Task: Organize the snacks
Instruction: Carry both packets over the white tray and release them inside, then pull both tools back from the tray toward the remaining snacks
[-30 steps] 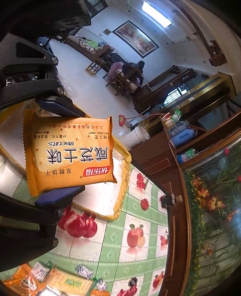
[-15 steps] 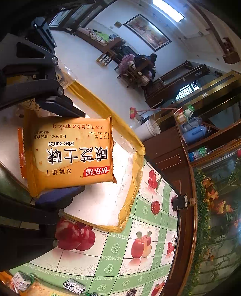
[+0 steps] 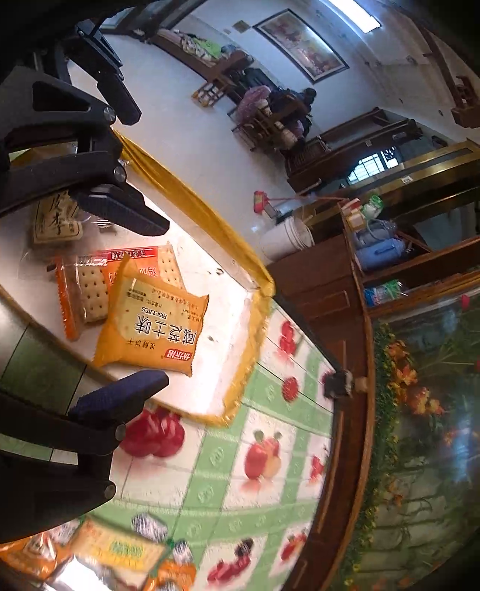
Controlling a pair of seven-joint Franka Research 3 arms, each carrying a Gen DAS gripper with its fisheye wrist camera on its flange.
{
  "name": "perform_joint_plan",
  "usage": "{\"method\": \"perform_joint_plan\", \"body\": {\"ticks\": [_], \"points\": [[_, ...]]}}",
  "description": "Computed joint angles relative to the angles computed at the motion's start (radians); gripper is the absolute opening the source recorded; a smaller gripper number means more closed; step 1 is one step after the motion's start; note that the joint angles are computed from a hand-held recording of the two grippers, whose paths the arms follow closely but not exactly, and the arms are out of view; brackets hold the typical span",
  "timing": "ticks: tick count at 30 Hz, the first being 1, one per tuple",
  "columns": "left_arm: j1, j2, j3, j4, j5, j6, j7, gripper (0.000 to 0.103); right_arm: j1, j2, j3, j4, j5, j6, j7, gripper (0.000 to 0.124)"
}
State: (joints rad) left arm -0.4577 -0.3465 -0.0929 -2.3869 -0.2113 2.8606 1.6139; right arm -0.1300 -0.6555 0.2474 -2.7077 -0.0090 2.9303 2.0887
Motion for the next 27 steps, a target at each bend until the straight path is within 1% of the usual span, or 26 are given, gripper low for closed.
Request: {"method": "perform_joint_plan", "body": {"ticks": [2,4,5,7,10,12,16,23,27], "points": [[-0.019,-0.018,0.018,-0.011,-0.031,0.012,0.016,0.063,-0.068,-0.077,0.072,-0.007,-0.037,-0.042,0.056,0.083],[-0.029,-0.034,0.028,-0.018,-0.045,0.014,0.020,0.063,-0.118,-0.161,0.130,-0.014,-0.078,-0.087,0.110,0.086],[-0.034,-0.039,0.032,-0.020,-0.050,0.015,0.025,0.063,-0.134,-0.194,0.147,-0.014,-0.099,-0.109,0.130,0.086],[-0.026,-0.049,0.022,-0.024,-0.038,0.015,0.012,0.063,-0.150,-0.244,0.171,-0.005,-0.137,-0.163,0.158,0.088],[-0.038,-0.070,0.030,-0.034,-0.044,0.015,0.008,0.063,-0.164,-0.305,0.196,0.011,-0.203,-0.236,0.187,0.088],[-0.041,-0.087,0.030,-0.043,-0.038,0.014,0.005,0.063,-0.166,-0.344,0.205,0.015,-0.240,-0.273,0.208,0.088],[-0.044,-0.113,0.023,-0.056,-0.014,0.013,-0.015,0.063,-0.152,-0.416,0.203,0.016,-0.292,-0.332,0.236,0.088],[-0.074,-0.160,0.023,-0.074,0.016,0.010,-0.033,0.063,-0.110,-0.505,0.167,0.001,-0.318,-0.387,0.246,0.088],[-0.087,-0.189,0.020,-0.088,0.035,0.011,-0.049,0.064,-0.098,-0.554,0.162,-0.010,-0.322,-0.419,0.248,0.089]]}}
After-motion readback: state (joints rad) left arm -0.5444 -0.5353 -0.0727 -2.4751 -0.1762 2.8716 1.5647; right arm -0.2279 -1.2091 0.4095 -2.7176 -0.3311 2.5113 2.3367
